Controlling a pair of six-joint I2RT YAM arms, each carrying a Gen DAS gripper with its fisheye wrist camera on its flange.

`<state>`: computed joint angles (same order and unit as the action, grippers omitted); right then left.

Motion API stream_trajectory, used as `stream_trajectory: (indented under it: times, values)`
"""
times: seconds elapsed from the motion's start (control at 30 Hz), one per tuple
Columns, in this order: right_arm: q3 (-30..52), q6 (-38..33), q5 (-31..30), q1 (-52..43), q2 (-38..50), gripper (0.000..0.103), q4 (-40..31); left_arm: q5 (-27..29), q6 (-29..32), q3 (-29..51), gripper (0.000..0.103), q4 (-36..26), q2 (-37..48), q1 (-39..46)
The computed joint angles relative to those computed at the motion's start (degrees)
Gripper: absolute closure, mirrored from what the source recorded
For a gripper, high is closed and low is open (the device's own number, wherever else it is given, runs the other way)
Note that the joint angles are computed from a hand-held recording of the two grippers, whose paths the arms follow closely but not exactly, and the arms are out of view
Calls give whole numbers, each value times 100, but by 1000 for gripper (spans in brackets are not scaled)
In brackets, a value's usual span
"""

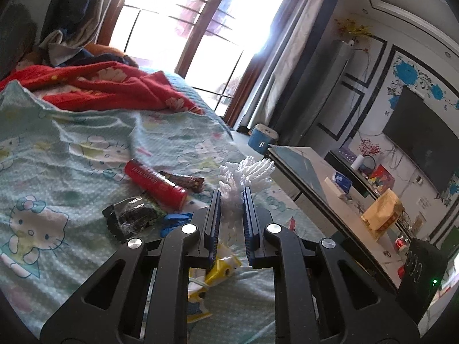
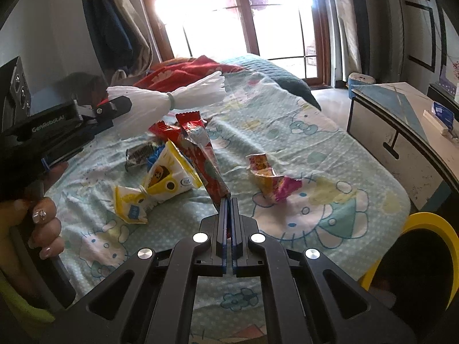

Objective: Collect trash
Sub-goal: 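Lift the white brush and red wrapper and carry both tools over the yellow bin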

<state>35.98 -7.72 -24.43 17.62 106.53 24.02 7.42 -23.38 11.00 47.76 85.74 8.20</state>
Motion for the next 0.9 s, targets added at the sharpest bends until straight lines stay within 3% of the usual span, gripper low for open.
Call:
stream_trajectory:
  times: [0.37, 0.9]
  values:
    - [-273, 132, -245, -498, -579, 101, 40, -231, 7, -83, 94, -370, -735, -572]
    - [-252, 33, -749, -1766, -1007, 101, -168, -768, 29, 80, 94, -369, -560, -1767]
